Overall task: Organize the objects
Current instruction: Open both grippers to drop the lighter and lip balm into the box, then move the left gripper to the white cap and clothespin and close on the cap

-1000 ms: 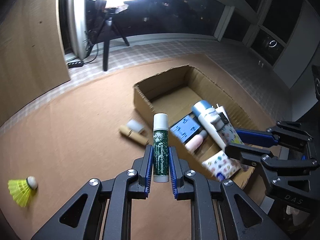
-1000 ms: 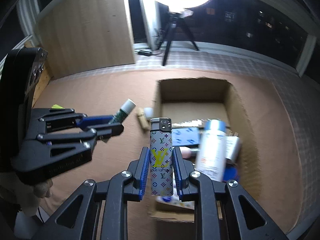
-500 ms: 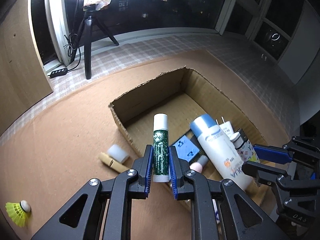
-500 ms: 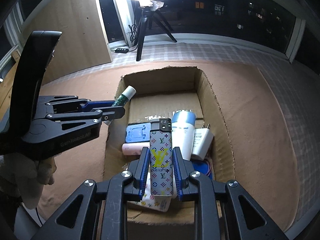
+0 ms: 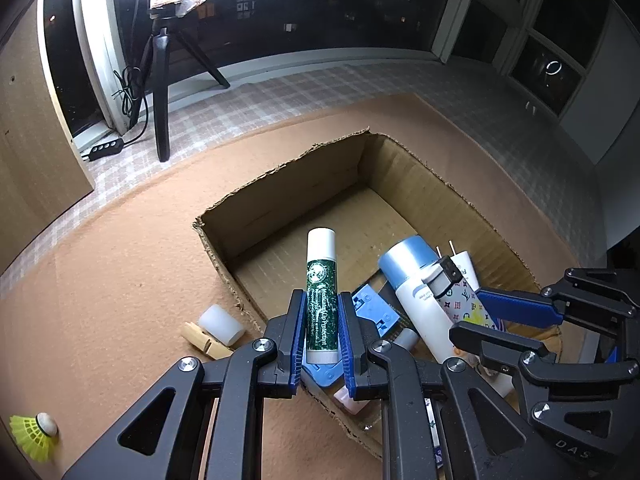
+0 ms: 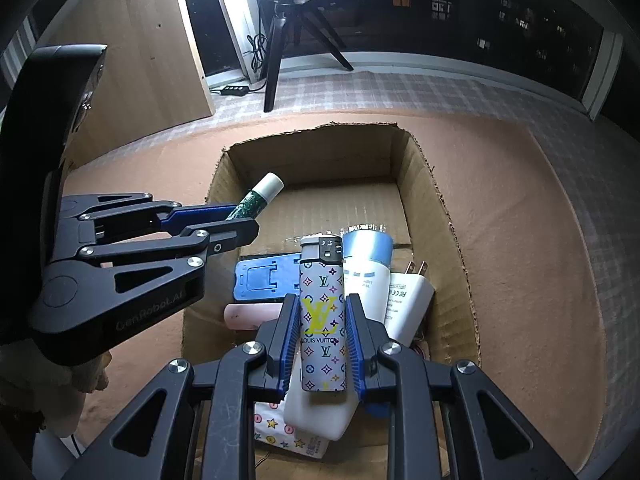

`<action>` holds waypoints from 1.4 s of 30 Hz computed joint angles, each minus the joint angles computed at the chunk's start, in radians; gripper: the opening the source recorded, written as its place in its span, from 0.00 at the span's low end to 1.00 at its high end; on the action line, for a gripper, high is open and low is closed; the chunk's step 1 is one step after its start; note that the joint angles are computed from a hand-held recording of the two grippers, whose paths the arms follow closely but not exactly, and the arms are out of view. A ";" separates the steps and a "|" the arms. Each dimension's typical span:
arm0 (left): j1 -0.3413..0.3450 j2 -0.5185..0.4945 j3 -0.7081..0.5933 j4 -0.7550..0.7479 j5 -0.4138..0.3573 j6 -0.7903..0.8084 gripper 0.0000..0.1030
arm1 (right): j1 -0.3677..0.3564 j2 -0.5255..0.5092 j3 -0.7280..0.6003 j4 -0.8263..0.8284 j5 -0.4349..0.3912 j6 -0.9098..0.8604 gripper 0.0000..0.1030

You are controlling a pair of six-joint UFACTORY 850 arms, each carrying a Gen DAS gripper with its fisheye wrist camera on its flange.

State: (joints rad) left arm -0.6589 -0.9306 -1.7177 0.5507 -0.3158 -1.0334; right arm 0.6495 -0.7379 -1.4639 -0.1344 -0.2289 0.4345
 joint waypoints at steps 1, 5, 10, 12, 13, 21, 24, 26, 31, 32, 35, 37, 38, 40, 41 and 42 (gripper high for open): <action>0.000 -0.002 -0.003 -0.003 -0.001 0.004 0.16 | -0.001 -0.002 -0.002 0.000 -0.003 0.000 0.20; 0.003 -0.005 -0.006 -0.026 0.010 0.031 0.16 | -0.003 -0.007 -0.011 -0.005 -0.014 0.016 0.22; 0.000 0.002 0.001 -0.036 0.021 0.045 0.29 | -0.003 -0.006 -0.011 -0.039 -0.010 0.053 0.38; -0.001 0.012 0.015 0.007 0.027 0.000 0.32 | -0.001 -0.006 -0.012 -0.030 -0.011 0.048 0.38; 0.000 0.019 0.025 0.022 0.032 -0.017 0.32 | 0.000 -0.006 -0.012 -0.030 -0.011 0.050 0.38; 0.014 0.124 0.170 0.279 0.060 -0.306 0.32 | 0.007 0.012 0.006 0.020 0.003 0.035 0.38; 0.032 0.174 0.247 0.393 0.057 -0.449 0.32 | 0.009 0.022 0.017 0.061 0.013 0.012 0.38; 0.045 0.198 0.288 0.434 0.062 -0.517 0.32 | 0.012 0.028 0.024 0.086 0.019 -0.003 0.38; 0.082 0.257 0.396 0.560 0.082 -0.697 0.32 | 0.018 0.045 0.044 0.171 0.042 -0.051 0.38; 0.086 0.262 0.407 0.569 0.084 -0.710 0.32 | 0.020 0.048 0.049 0.185 0.046 -0.057 0.38; 0.100 0.269 0.428 0.588 0.096 -0.738 0.32 | 0.023 0.054 0.058 0.252 0.052 -0.104 0.38; 0.104 0.265 0.429 0.584 0.101 -0.734 0.32 | 0.025 0.059 0.067 0.264 0.053 -0.109 0.38; 0.105 0.262 0.427 0.578 0.103 -0.728 0.32 | 0.026 0.062 0.072 0.265 0.054 -0.105 0.38; 0.105 0.253 0.420 0.570 0.105 -0.718 0.32 | 0.027 0.069 0.082 0.276 0.057 -0.109 0.38; 0.104 0.250 0.418 0.570 0.106 -0.718 0.32 | 0.028 0.073 0.089 0.282 0.059 -0.112 0.38; 0.104 0.247 0.417 0.570 0.112 -0.717 0.32 | 0.029 0.078 0.095 0.289 0.061 -0.117 0.38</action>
